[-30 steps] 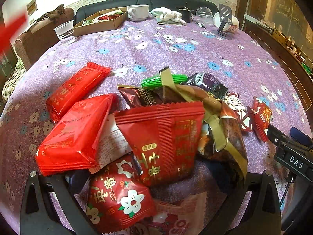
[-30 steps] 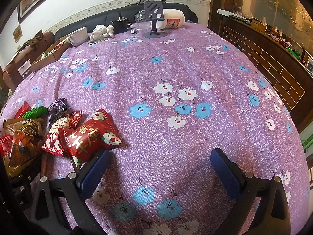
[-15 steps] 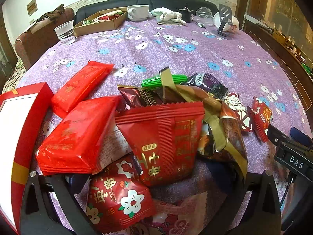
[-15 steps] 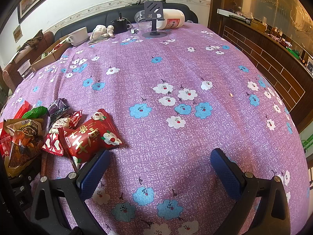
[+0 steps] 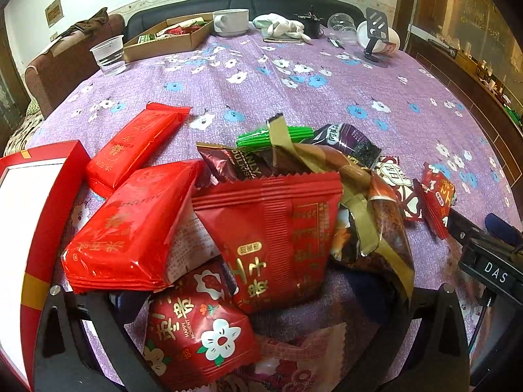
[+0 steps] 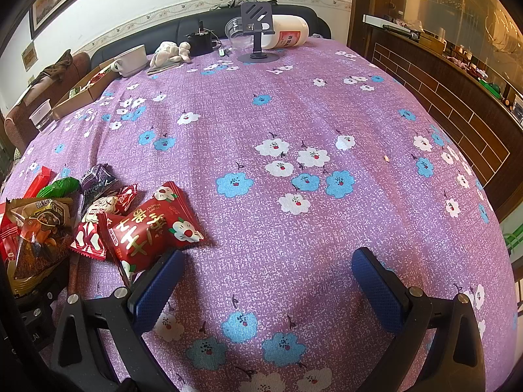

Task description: Organize snacks

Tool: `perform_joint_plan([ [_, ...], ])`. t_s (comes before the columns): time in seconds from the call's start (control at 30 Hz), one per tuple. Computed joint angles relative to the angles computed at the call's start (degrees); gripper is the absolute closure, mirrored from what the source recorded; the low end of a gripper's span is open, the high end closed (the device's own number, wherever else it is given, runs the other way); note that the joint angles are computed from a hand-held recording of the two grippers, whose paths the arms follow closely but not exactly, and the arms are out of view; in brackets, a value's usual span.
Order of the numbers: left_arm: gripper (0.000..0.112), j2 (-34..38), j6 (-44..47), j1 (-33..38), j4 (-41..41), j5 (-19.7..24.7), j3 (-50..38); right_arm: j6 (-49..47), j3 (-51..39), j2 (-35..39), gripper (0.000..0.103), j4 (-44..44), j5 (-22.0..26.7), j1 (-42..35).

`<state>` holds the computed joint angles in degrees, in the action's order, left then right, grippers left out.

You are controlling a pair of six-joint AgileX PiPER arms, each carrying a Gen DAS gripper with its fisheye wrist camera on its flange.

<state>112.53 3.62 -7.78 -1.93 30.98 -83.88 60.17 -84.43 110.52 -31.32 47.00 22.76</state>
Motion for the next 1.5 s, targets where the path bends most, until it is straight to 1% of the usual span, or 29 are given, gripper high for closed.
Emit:
perform_joint_plan([
  [0.43,0.009,0.5,-1.2,-0.3,0.7,0.0,-0.6,0.2,0.1,-0.1,0.000,-0.1,0.0,0.1],
  [0.5,0.009,0.3,0.3,0.1,-0.1,2.2,-1.2,0.2,0.1,-0.1,0.000,-0.1,0.1,0.2],
  [0.57,0.009,-0.6,-1.5,0.1,2.2,5.2,-1.4,0.1,-0.2,0.0,0.000,0.1,0.4,0.3],
  [0.6,0.009,-1.4,-1.2,0.2,2.6,5.6,-0.9,-1.0,0.2,-0.4,0.000,0.9,0.1,0.2],
  [0.63,0.009,-3.2,1.4,0.9,1.4,5.0,0.8,-2.7,0.5,-0.9,0.000,2.2,0.2,0.0],
  [0.7,0.009,-7.9,7.3,2.9,-2.3,2.2,5.7,-5.2,1.9,-2.9,0.000,5.8,0.8,-0.2],
  [0.77,0.009,-13.5,16.7,6.8,-9.5,0.0,10.8,-3.0,5.5,-6.0,0.001,6.1,-2.4,0.6],
  [0.8,0.009,-15.7,22.1,9.1,-13.9,-0.5,12.9,-1.4,8.8,-8.9,0.001,5.9,-5.3,1.3],
  [0.93,0.009,-21.6,34.7,17.4,-24.4,0.6,17.2,1.9,13.2,-14.9,0.001,3.0,-10.4,5.4],
  [0.97,0.009,-23.4,40.0,20.5,-29.0,0.9,18.8,2.4,13.6,-15.8,0.001,2.4,-11.7,6.5],
  [1.03,0.009,-25.1,46.1,24.5,-34.3,1.7,20.5,6.3,14.2,-16.9,0.001,-1.1,-13.8,9.2],
  [1.1,0.009,-26.8,54.5,28.8,-41.2,3.4,22.2,9.9,13.6,-16.4,0.001,-4.8,-14.9,11.8],
  [1.17,0.009,-28.1,58.9,30.1,-43.3,1.0,24.4,11.5,12.1,-14.9,0.001,-6.5,-14.7,14.4],
  [1.2,0.009,-28.4,62.2,30.9,-44.8,0.4,25.4,10.9,11.1,-14.1,0.002,-5.8,-14.6,15.1],
  [1.23,0.009,-28.5,63.7,31.4,-45.2,0.2,26.0,8.5,9.7,-12.9,0.004,-3.2,-14.4,15.8],
  [1.3,0.009,-27.7,63.2,31.8,-43.6,0.7,25.7,4.7,7.7,-10.7,0.007,0.6,-14.5,16.3],
  [1.37,0.009,-27.4,62.6,32.1,-41.9,1.0,25.8,1.1,5.9,-8.9,0.007,4.0,-13.5,17.5],
  [1.43,0.009,-26.5,59.7,30.7,-38.2,-0.5,25.1,0.0,4.3,-7.8,0.007,4.3,-11.6,18.6],
  [1.5,0.009,-26.0,60.3,30.1,-37.2,-1.1,24.6,-1.0,2.3,-6.8,0.007,4.6,-9.7,19.4],
])
